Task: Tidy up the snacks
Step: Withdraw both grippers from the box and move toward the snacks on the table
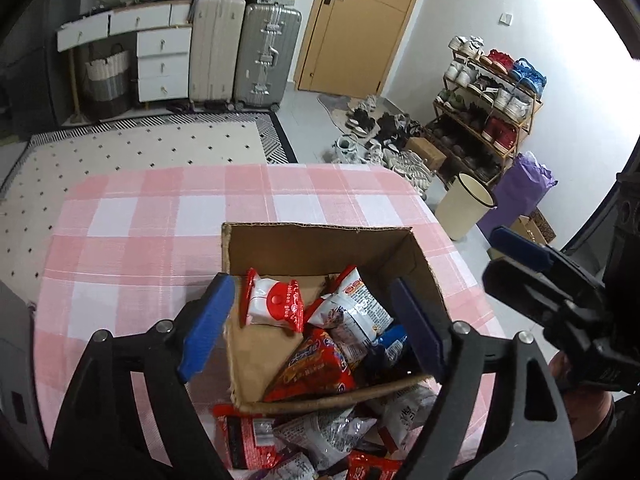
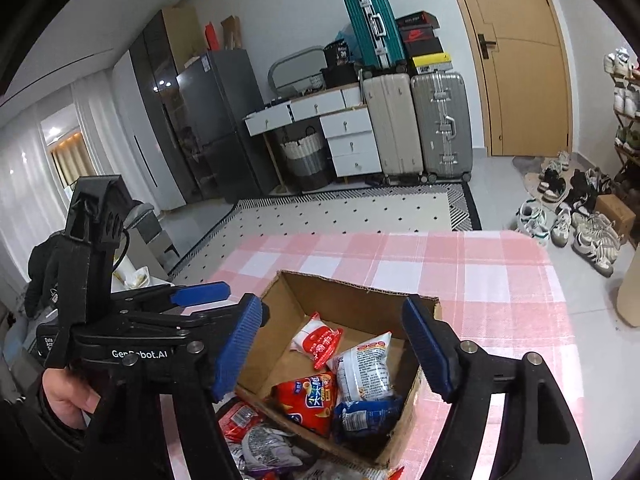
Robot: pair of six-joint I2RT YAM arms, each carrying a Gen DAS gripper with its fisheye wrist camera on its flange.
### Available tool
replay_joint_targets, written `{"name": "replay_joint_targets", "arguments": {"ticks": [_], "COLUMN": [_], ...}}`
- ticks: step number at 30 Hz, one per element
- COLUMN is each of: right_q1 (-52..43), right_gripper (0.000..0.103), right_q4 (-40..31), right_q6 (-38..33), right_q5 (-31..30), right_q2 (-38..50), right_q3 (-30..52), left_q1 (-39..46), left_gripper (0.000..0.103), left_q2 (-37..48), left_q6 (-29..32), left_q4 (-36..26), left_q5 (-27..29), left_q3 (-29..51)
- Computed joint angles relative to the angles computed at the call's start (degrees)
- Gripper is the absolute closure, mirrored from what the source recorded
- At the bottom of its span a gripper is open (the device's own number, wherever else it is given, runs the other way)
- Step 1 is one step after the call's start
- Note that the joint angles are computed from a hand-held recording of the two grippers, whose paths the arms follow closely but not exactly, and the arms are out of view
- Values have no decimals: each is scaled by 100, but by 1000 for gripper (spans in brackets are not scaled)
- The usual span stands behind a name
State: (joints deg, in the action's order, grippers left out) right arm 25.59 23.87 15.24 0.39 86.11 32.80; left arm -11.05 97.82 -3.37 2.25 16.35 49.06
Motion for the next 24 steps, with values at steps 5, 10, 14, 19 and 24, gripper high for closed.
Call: {"name": "replay_joint_targets", "arguments": {"ticks": [5, 10, 14, 19, 24], "right_q1": [222, 766, 1261, 2124, 3215], "right_gripper": [16, 11, 9, 6, 4], "right_q4": [-208, -751, -1261, -1996, -2570], "right_q6": [61, 22, 180, 362, 643], "right_q5": [208, 844, 1327, 2152, 3143], "right_q2": [-840, -2039, -2995, -3883, -4511], "right_q3": [-380, -760, -1036, -1133, -1245], "left_q1": [141, 152, 214, 391, 670], "left_gripper": [23, 20, 19, 14, 1], "left_q2": [-855, -2040, -2925, -4282, -5788], "left_q6": [-21, -14, -57, -25, -98], "left_q4": [-5, -239, -572, -1240, -2056], "left_q5": [243, 94, 79, 125, 230], "left_q3": [-640, -1298, -1659, -2133, -2546]}}
